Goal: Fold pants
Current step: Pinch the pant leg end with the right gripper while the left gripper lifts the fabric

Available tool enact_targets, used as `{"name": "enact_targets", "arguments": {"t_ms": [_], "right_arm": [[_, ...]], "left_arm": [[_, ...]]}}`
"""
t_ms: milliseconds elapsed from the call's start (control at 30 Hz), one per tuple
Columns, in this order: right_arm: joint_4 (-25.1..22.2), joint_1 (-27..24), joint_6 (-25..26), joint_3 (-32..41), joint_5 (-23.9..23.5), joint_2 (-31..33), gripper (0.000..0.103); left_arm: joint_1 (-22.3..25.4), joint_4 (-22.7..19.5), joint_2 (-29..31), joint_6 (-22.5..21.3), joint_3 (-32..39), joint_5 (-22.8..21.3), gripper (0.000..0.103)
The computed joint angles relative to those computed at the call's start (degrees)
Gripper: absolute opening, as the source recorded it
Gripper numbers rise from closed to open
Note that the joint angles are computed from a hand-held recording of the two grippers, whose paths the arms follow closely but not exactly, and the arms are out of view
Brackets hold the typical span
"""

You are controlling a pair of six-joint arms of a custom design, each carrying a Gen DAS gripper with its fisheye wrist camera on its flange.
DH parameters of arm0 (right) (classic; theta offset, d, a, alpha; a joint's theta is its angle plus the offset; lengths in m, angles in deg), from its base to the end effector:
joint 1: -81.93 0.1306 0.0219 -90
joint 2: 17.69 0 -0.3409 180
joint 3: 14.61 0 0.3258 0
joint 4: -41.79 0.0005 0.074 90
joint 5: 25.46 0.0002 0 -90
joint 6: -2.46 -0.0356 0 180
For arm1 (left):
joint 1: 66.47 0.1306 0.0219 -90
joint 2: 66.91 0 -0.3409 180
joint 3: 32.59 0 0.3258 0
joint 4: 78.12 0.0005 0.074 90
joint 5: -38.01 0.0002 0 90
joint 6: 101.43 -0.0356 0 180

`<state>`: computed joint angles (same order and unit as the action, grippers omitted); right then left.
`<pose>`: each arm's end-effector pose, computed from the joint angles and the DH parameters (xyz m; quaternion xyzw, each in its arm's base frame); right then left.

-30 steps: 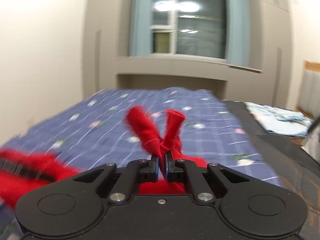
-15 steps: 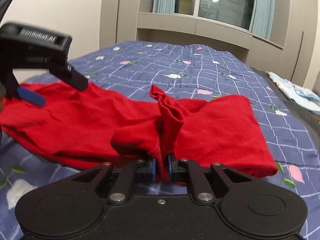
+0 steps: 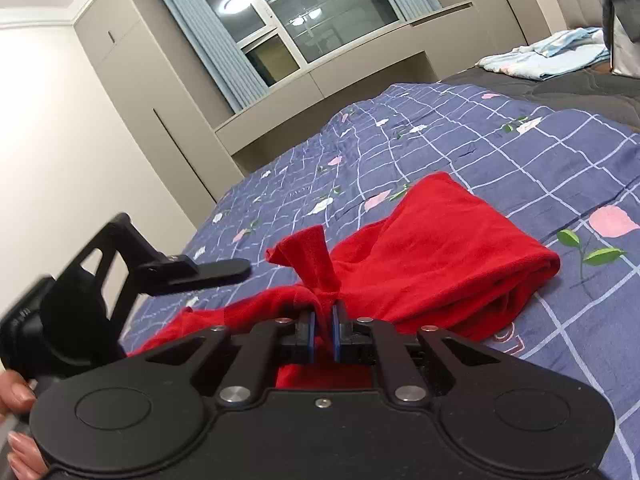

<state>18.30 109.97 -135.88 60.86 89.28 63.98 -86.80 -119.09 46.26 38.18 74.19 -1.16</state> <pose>0.3503 0.1691 0.3799 0.2548 0.8124 0.1578 0.5002 0.5013 -0.2157 0.3366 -0.0617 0.8535 -0.5158 0.0400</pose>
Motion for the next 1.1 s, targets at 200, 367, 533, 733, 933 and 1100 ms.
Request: {"name": "enact_targets", "arguments": {"t_ms": [200, 367, 533, 733, 933, 1100], "right_arm": [[-1.95, 1.1, 5.13, 1.45, 1.53, 0.93, 0.009], [-10.55, 4.7, 17.47, 5.48, 5.8, 3.42, 0.022], [-11.38, 5.82, 18.62, 4.34, 4.99, 2.2, 0.057], [-9.88, 5.79, 19.35, 3.01, 5.86, -0.88, 0.063], [-11.25, 4.06, 26.65, 5.69, 2.39, 1.79, 0.062], [-12.47, 4.56, 27.51, 5.52, 2.59, 2.32, 0.043]], "left_arm": [[-0.19, 8.71, -0.04, 5.97, -2.98, -1.18, 0.102], [-0.43, 8.06, 1.87, 3.64, 0.16, -1.63, 0.101], [-0.5, 3.24, 2.57, 0.91, 2.24, -1.89, 0.101], [-0.14, 2.96, 0.77, -0.4, -0.78, -1.95, 0.101], [0.06, 4.36, 1.79, 3.57, -0.04, -1.25, 0.101], [-0.76, 3.65, 3.37, 5.5, 3.08, -2.6, 0.096]]}}
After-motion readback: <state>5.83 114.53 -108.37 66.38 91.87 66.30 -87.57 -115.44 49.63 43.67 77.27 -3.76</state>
